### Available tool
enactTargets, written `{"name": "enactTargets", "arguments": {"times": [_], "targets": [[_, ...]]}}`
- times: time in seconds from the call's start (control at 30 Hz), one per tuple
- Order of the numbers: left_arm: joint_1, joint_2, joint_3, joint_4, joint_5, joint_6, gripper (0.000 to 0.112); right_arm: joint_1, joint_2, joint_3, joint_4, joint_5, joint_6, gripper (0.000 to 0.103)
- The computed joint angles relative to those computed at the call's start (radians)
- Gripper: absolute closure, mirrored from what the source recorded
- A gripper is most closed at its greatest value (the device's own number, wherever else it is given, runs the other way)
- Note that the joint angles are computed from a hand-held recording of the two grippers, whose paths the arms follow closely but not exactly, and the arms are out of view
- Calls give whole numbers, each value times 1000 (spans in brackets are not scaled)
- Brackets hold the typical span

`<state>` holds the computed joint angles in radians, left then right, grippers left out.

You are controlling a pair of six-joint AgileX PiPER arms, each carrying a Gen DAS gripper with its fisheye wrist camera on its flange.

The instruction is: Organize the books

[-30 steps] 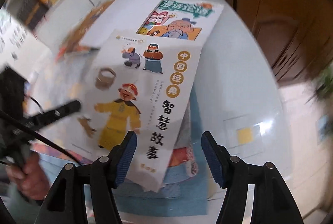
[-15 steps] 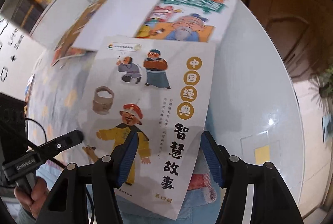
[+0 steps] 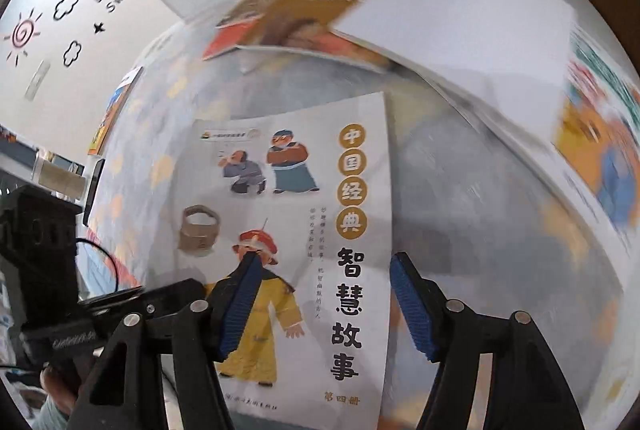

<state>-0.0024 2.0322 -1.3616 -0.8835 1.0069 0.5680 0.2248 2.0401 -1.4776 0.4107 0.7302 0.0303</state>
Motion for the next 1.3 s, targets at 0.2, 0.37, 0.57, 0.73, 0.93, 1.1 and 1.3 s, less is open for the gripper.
{"name": "enactTargets", "arguments": {"times": [0.2, 0.37, 0.57, 0.73, 0.93, 1.1, 1.3], "targets": [[34, -38, 134, -16, 7, 42, 100, -14, -125, 223, 42, -40, -85, 49], [50, -91, 266, -109, 16, 91, 102, 17, -203, 374, 103, -94, -154, 49], [-10, -144, 316, -223, -11, 119, 102, -90, -183, 413, 394, -47, -395, 49], [-55, -175, 276, -200, -105, 26, 104, -134, -154, 424, 561, 7, -489, 49], [28, -88, 192, -336, 61, 5, 104, -274, -103, 483, 833, 173, -664, 40], [71, -15, 171, -413, 169, -17, 104, -315, 66, 444, 1058, 352, -761, 40], [71, -29, 88, -183, 130, -110, 104, -225, 32, 317, 912, 225, -620, 67]]}}
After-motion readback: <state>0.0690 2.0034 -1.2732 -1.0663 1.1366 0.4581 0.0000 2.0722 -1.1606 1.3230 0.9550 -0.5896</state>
